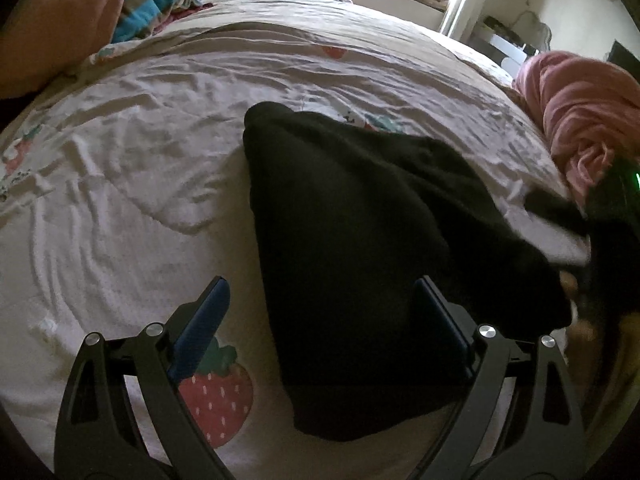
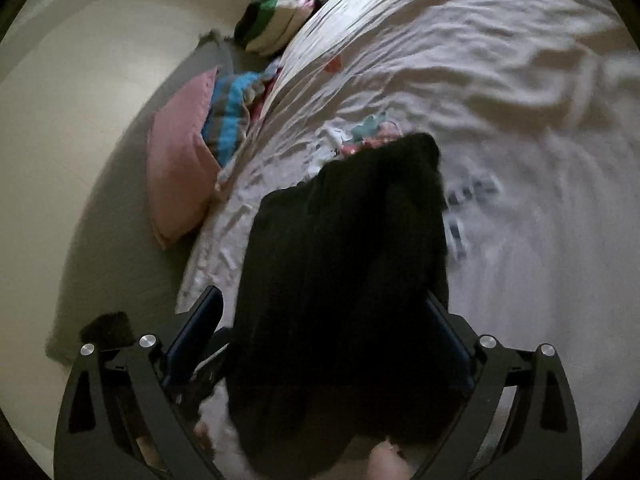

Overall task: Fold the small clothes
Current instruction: 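Press the folded shirt down and open both grippers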

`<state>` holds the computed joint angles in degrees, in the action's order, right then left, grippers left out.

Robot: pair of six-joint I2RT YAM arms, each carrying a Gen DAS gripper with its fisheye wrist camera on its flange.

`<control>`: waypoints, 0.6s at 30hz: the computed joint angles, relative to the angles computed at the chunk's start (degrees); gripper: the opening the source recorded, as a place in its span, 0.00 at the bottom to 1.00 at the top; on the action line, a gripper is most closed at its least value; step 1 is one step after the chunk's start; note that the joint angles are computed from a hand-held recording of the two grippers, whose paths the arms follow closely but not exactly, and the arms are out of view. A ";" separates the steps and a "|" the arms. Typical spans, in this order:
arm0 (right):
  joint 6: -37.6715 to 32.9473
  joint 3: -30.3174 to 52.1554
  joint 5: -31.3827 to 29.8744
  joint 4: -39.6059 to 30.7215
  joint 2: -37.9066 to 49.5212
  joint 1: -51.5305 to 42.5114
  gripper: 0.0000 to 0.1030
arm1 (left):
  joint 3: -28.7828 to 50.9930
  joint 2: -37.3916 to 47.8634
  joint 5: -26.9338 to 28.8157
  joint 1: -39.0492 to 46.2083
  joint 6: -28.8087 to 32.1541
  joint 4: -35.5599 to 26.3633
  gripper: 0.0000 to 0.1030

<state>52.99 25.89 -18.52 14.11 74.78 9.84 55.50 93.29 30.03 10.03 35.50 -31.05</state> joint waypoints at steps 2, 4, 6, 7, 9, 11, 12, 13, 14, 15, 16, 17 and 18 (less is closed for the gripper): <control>-3.06 4.74 1.15 -6.32 3.35 -0.47 0.71 | -0.84 -0.49 0.18 0.24 0.13 0.70 0.83; -6.98 8.62 3.27 -10.92 5.95 0.12 0.61 | -0.83 -0.55 0.73 0.79 0.11 0.40 0.83; -9.97 11.49 5.34 -14.11 7.81 1.12 0.42 | -0.62 -0.70 0.94 1.18 0.58 -0.20 0.83; -12.24 13.28 8.36 -16.85 7.67 2.74 0.33 | -0.64 -0.96 0.77 1.28 0.78 -0.26 0.83; -18.36 15.84 15.57 -20.93 5.49 6.80 0.15 | -0.96 -1.86 0.65 1.45 1.28 -0.21 0.83; -22.19 16.94 19.26 -21.02 4.40 9.37 0.14 | -1.71 -2.92 0.37 1.48 1.43 0.40 0.83; -24.05 17.12 20.23 -20.46 3.59 10.19 0.14 | -2.04 -3.26 0.17 1.41 1.34 0.76 0.83; -26.01 16.68 21.08 -19.48 2.27 10.95 0.14 | -2.37 -3.58 -0.06 1.35 1.36 1.06 0.83; -27.32 16.27 21.51 -18.79 1.48 10.96 0.14 | -2.51 -3.73 -0.09 1.34 1.37 1.18 0.83; -28.24 14.97 21.87 -17.99 0.21 10.74 0.14 | -2.56 -3.76 0.01 1.41 1.28 1.20 0.83; -28.67 14.46 21.20 -16.91 0.48 9.89 0.14 | -2.43 -3.68 0.07 1.39 1.34 0.88 0.83; -29.07 13.26 20.38 -15.61 0.58 8.86 0.14 | -2.25 -3.49 0.15 1.39 1.32 0.47 0.83; -29.29 13.05 20.07 -14.80 1.61 8.06 0.14 | -2.06 -3.28 0.07 1.36 1.30 0.20 0.83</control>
